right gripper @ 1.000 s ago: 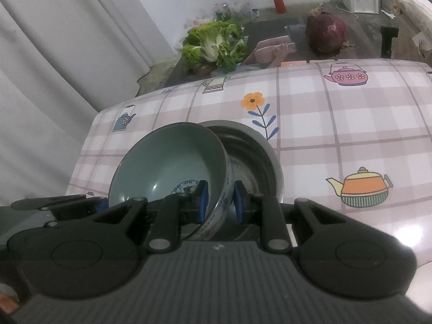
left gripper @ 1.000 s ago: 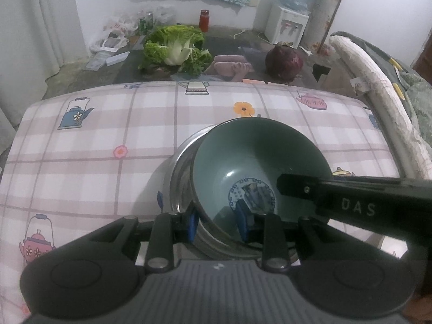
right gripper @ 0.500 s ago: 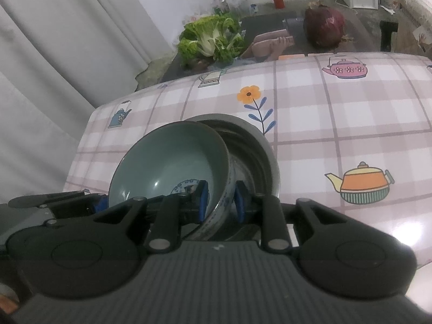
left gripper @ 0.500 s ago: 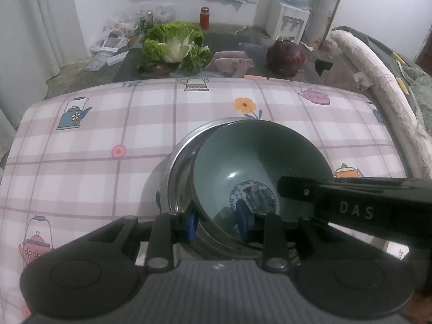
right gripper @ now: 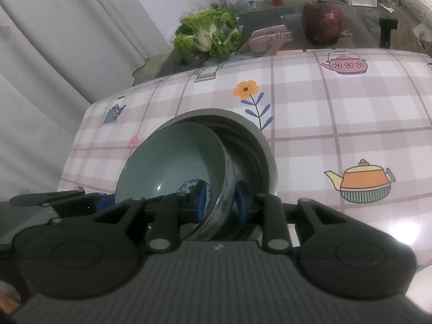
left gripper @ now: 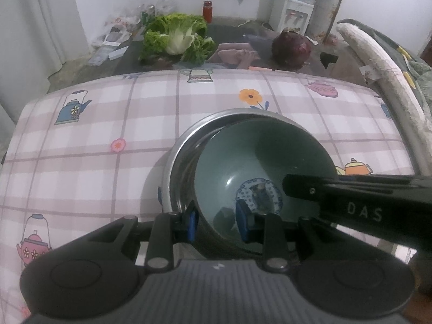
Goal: Organize plates and bowls
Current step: 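Lower the green bowl into the steel bowl and open both grippers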
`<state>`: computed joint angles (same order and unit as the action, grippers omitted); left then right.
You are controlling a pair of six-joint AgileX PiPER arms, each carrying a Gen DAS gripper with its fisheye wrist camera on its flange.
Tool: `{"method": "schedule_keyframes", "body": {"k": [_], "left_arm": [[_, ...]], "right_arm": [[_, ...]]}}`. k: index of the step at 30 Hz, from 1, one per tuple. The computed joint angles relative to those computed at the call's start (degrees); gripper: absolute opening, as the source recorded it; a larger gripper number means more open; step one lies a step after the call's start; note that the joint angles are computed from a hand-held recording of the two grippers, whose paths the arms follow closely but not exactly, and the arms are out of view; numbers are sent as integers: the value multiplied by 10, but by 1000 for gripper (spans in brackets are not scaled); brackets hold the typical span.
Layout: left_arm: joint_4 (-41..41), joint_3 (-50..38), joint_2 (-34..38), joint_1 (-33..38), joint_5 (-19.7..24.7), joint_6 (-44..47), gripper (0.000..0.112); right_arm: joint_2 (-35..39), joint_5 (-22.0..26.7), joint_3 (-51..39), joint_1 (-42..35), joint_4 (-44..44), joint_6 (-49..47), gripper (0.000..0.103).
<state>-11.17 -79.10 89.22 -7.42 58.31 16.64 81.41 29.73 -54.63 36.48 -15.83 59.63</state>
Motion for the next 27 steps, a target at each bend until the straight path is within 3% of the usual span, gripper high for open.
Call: {"method": "schedule_keyframes", "body": {"k": [18, 27], "left_arm": [[5, 2, -2, -9, -16, 10, 30], [22, 3, 2, -20, -31, -10, 28]], "right_arm": [[3, 26, -6, 20, -76, 43, 29], [0, 17, 2, 17, -90, 48, 23]]}}
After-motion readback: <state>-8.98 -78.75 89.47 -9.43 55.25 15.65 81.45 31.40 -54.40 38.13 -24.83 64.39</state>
